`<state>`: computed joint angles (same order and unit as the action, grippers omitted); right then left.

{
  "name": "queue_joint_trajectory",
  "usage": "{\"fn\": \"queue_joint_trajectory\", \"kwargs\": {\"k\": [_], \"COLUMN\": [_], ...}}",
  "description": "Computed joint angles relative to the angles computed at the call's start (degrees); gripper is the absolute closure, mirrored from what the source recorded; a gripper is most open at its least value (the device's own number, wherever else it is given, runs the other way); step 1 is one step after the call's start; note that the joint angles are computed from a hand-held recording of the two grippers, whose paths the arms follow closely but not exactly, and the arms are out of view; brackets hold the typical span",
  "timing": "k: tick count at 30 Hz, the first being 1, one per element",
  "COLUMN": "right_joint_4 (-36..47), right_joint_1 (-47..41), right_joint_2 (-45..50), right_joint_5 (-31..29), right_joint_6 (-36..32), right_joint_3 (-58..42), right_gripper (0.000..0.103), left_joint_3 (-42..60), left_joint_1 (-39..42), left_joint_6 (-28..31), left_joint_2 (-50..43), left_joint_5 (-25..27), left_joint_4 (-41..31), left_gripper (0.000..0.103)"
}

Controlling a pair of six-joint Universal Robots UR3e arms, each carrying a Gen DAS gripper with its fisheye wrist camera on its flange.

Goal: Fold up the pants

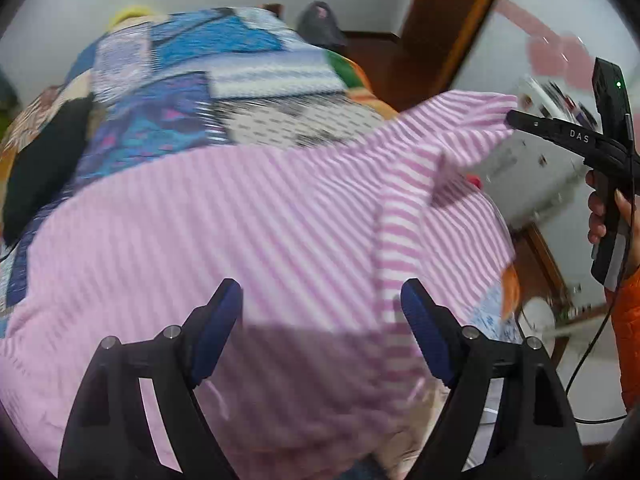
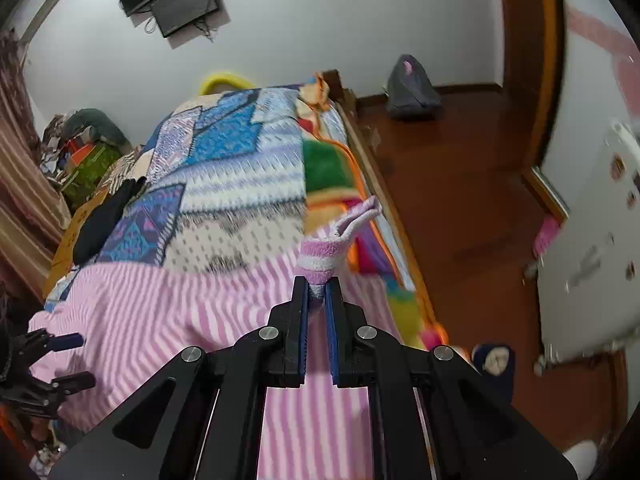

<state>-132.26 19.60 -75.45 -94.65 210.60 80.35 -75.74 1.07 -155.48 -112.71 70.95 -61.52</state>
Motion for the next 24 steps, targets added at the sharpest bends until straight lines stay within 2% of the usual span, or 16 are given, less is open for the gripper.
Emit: {"fn": "queue_joint_trajectory", "kwargs": {"k": [3, 6, 7, 12, 15, 17, 18, 19, 21, 24], "right_joint_4": [-2.31, -5.22, -6.19, -10.70, -10.62, -9.30, -9.13, -9.51, -10.22, -12.36], "right_joint_1": [0.38, 0.49, 0.34, -1.53, -2.22, -2.47, -2.71, -2.58, -1.77, -2.95], "right_joint_2": [-4.68, -7.06, -7.36, -10.32, -12.40, -13.43, -13.74, -13.81, -12.64, -10.56], "right_joint_5": [-0.49, -0.28, -0.01, 2.46, 2.76, 2.48, 2.61, 1.97, -0.66, 1.01], "right_joint_6": [1.10, 2.32, 2.70, 4.21, 5.09, 5.70, 5.66, 5.86, 6.89, 7.55], "right_joint_3": [8.61, 14.75, 16.00, 21.86, 23.93, 25.08, 25.92, 26.79, 27.74, 28.89], "right_gripper": [0.096, 0.096, 0.096, 0.096, 0.094, 0.078, 0.061, 0.051, 0.050, 0.050], "left_joint_3": [-4.54, -8.57, -9.71, -9.92, -9.25, -9.34, -9.77, -9.84, -10.32, -11.00], "left_joint_1": [-3.56, -6.79, -7.93, -10.58, -9.61, -9.43, -9.35, -9.28, -9.05, -9.13], "left_joint_6": [0.02, -0.35, -0.14, 1.01, 1.41, 1.52, 1.64, 1.71, 2.07, 2.81], "left_joint_2": [0.91, 0.74, 0.34, -1.26, -1.08, -0.96, -0.71, -0.65, -0.58, -0.34], "left_joint_5": [2.26, 7.10, 8.98, 13.16, 10.84, 10.21, 9.88, 9.65, 9.09, 8.60], "left_joint_4": [4.79, 12.71, 15.73, 19.38, 17.68, 17.49, 17.36, 17.15, 17.08, 17.35], "left_gripper": [0.021, 0.022, 0.032, 0.077, 0.084, 0.084, 0.084, 0.084, 0.084, 0.084]}}
